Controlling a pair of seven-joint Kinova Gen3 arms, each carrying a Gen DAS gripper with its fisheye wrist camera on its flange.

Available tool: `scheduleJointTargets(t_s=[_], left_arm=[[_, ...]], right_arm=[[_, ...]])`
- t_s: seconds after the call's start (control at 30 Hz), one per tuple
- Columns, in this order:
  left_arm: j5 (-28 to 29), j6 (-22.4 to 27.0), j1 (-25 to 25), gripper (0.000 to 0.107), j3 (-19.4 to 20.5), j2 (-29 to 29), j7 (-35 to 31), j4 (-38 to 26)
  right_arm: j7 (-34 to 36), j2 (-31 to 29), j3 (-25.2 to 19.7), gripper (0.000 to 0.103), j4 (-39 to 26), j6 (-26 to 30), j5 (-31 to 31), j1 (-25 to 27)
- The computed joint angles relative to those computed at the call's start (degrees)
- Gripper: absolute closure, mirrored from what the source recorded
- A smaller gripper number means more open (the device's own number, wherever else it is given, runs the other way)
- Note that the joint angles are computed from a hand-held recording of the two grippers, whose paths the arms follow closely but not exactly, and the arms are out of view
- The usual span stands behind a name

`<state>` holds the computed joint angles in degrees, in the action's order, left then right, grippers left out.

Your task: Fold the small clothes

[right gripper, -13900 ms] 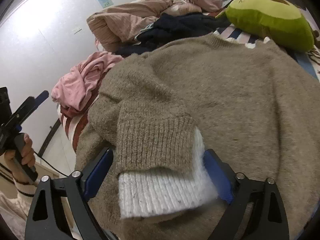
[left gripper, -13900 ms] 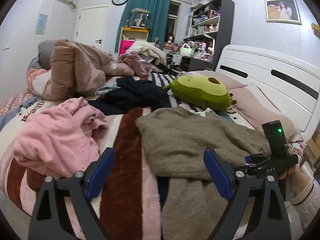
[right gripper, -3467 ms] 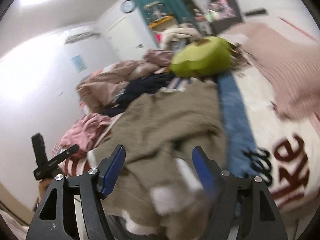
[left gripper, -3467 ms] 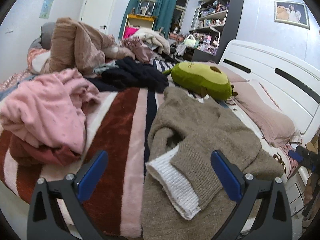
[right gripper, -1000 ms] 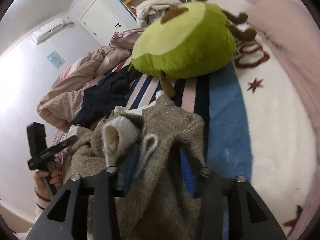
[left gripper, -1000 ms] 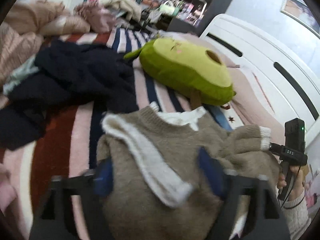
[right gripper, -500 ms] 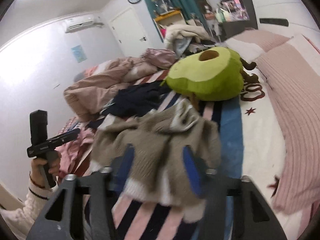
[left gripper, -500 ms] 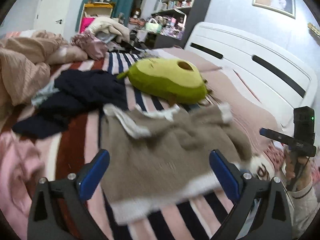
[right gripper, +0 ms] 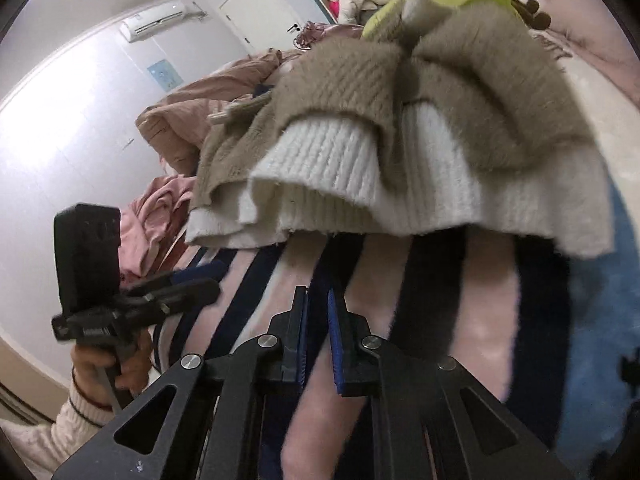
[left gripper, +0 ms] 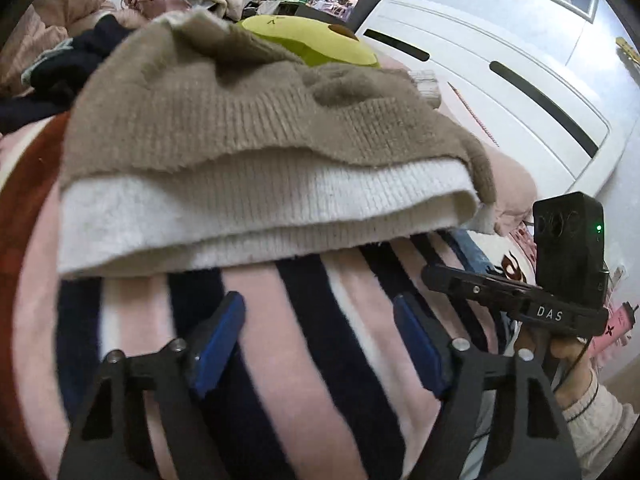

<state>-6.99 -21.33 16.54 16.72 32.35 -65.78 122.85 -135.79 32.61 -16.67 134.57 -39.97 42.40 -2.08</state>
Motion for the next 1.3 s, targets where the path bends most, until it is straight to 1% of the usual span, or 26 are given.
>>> scheduleJointTargets(t_s=[0.03, 0.07, 0.1, 0.13, 0.17, 0.23, 0.3, 0.33, 0.4, 0.47, 0.57, 0.6, 0.67, 0.73, 0.8, 0.87, 0.9, 0.97, 1.0, 1.03, 1.1, 1.17, 1.2, 1.23, 1.27, 1.3], left_arm=[[0.52, -0.22, 0.59, 0.035, -0.41, 0.21, -0.08, -0.33], [0.97, -0.31, 1.02, 0.036, -0.71, 0.47, -0.10, -0.88], [1.76, -0.05, 1.80, 0.037, -1.43, 0.79, -0.29, -1.70], [2.88, 1.06, 2.92, 0.038, -2.47, 0.98, -0.67, -2.77], [3.52, 1.87, 3.50, 0.042, -3.12, 1.35, -1.08, -3.72], [6.58, 3.38, 6.62, 0.048, -6.20, 1.57, -2.53, -5.60], [9.57, 3.90, 9.58, 0.052, -9.29, 1.66, -4.20, -6.97], [11.90, 4.04, 12.09, 0.055, -11.95, 1.37, -5.41, -7.49], [15.11, 4.22, 14.57, 0.059, -14.59, 1.04, -7.80, -8.20], [16.97, 2.31, 15.42, 0.059, -15.52, 0.11, -9.50, -7.84], [20.01, 1.18, 16.47, 0.059, -17.18, -0.91, -12.87, -7.91], [20.79, 1.47, 16.55, 0.059, -17.54, -1.24, -14.07, -8.44], [20.42, 1.56, 14.86, 0.059, -16.82, -2.01, -15.42, -9.11], [20.92, 4.26, 13.76, 0.059, -17.39, -2.32, -17.77, -11.88], [19.61, 5.79, 11.54, 0.059, -16.52, -2.73, -18.39, -13.66], [17.81, 9.90, 8.71, 0.059, -15.32, -2.35, -18.37, -17.83], [18.31, 12.24, 8.42, 0.059, -15.90, -2.03, -18.86, -19.93], [17.21, 16.83, 7.18, 0.057, -16.73, -0.50, -18.80, -25.24], [17.21, 19.16, 7.27, 0.055, -17.75, 0.11, -18.56, -27.25], [16.48, 21.21, 6.33, 0.052, -17.71, 1.26, -18.29, -29.91], [14.61, 25.56, 4.79, 0.051, -17.88, 3.84, -17.76, -35.22], [13.42, 30.19, 4.34, 0.051, -18.53, 6.47, -16.33, -40.43], [12.63, 32.18, 3.81, 0.051, -18.53, 7.76, -15.78, -42.68], [12.18, 33.23, 2.74, 0.051, -18.02, 9.04, -15.20, -44.44], [11.65, 33.87, 1.74, 0.051, -17.06, 9.66, -14.63, -45.14], [11.88, 34.48, -0.30, 0.051, -15.03, 10.51, -15.00, -45.98]], right_arm=[[0.41, 0.09, 0.35, 0.098, -0.33, -0.11, -1.54, -0.79], [1.06, 0.01, -0.21, 0.098, -0.83, 0.29, -3.15, -0.76], [2.52, -0.08, -1.82, 0.098, -1.46, 1.19, -5.06, 0.12], [4.56, -0.20, -4.36, 0.098, -2.06, 2.61, -7.15, 1.68], [6.44, -0.23, -7.02, 0.098, -2.84, 4.04, -8.60, 3.59], [10.51, -0.56, -12.14, 0.098, -3.89, 6.15, -11.04, 7.45], [15.17, -1.55, -16.39, 0.098, -5.05, 9.40, -14.28, 10.27], [16.58, -1.96, -17.62, 0.098, -5.64, 10.59, -15.27, 11.04], [18.55, -2.41, -20.33, 0.098, -7.27, 13.22, -16.49, 13.23], [17.91, -3.41, -20.23, 0.098, -8.66, 14.49, -15.90, 13.52], [15.20, -5.23, -17.66, 0.098, -11.12, 17.09, -14.10, 11.86], [15.51, -5.52, -17.97, 0.098, -12.16, 18.38, -14.50, 11.93], [17.80, -5.33, -19.91, 0.099, -14.50, 21.40, -15.68, 13.76], [21.29, -4.46, -22.56, 0.099, -17.97, 26.04, -17.93, 15.68], [21.33, -2.94, -23.67, 0.099, -22.40, 30.70, -16.99, 16.25], [18.41, -1.78, -23.26, 0.100, -27.02, 35.36, -13.19, 15.47], [17.78, -1.88, -21.72, 0.101, -28.76, 37.69, -12.03, 13.96], [19.31, -1.26, -17.64, 0.102, -33.62, 42.35, -12.12, 9.42], [21.02, -0.70, -16.86, 0.102, -35.84, 44.68, -13.43, 8.27], [22.14, 0.56, -17.01, 0.102, -38.49, 47.01, -13.95, 8.01], [22.73, 2.19, -14.71, 0.102, -43.80, 51.54, -12.91, 5.45], [25.06, 3.87, -12.44, 0.101, -49.11, 56.19, -13.75, 2.97], [25.70, 4.83, -11.89, 0.100, -51.76, 58.52, -13.49, 2.19], [26.40, 6.12, -12.41, 0.098, -54.28, 60.85, -12.99, 2.13], [26.61, 7.69, -13.39, 0.098, -56.92, 63.18, -11.58, 2.36], [25.96, 9.06, -15.41, 0.098, -58.78, 65.05, -9.40, 3.28]])
